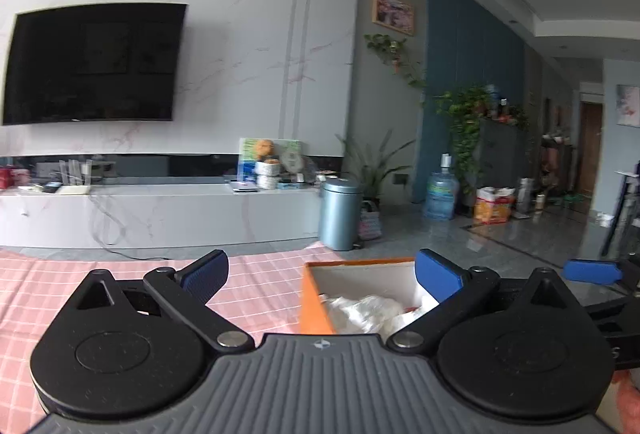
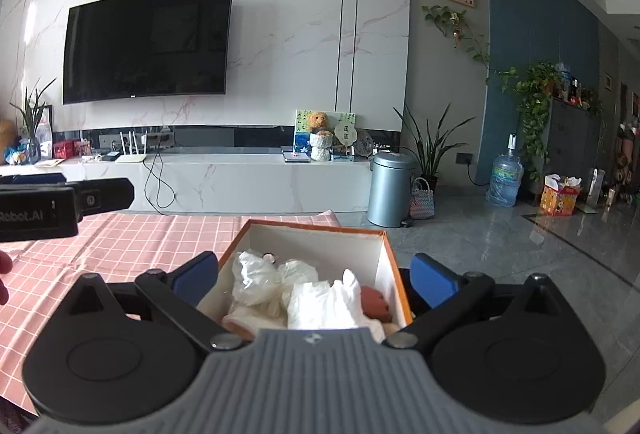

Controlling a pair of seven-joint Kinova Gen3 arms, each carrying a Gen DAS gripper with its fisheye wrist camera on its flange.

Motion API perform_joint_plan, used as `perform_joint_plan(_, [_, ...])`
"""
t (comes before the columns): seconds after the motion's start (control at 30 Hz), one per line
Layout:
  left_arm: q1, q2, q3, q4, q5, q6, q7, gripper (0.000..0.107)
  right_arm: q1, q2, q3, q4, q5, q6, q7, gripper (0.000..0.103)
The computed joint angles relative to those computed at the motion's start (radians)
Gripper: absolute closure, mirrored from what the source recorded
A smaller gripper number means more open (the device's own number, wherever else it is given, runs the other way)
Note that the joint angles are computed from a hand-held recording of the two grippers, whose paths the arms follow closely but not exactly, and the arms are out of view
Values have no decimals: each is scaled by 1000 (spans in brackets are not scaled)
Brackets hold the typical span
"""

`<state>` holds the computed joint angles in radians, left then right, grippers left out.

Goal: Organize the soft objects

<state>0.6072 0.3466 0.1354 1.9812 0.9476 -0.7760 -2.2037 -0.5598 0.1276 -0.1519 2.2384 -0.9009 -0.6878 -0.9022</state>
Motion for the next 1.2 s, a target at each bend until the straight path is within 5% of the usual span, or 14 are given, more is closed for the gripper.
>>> perform_joint_plan(0.23, [82,61,18,16,106,-179,-105,4,-72,52,-31,74,-27,-193,-43,3])
perform_joint_plan(0.43, [64,70,36,40,141,-168,-55,4,-114,109,-23,87,-35,-279,-75,3])
perform_joint_plan(0.63, [48,64,33,41,174,-93,-66,4,-123,135,-9,68,-64,-250,-109,3])
perform_joint_plan(0.87, [52,87,45,35,261,-134,-90,4,-146,163,11,45,-155,-252,-57,3])
perform_joint_plan(1.03, [76,113,55,-11,391,-177,-232,4,-137,163,14,27,-218,-211,-28,3])
perform_joint_plan(1.2, [54,110,78,-21,419,-161,-267,4,-134,163,13,26,-226,-190,-14,3])
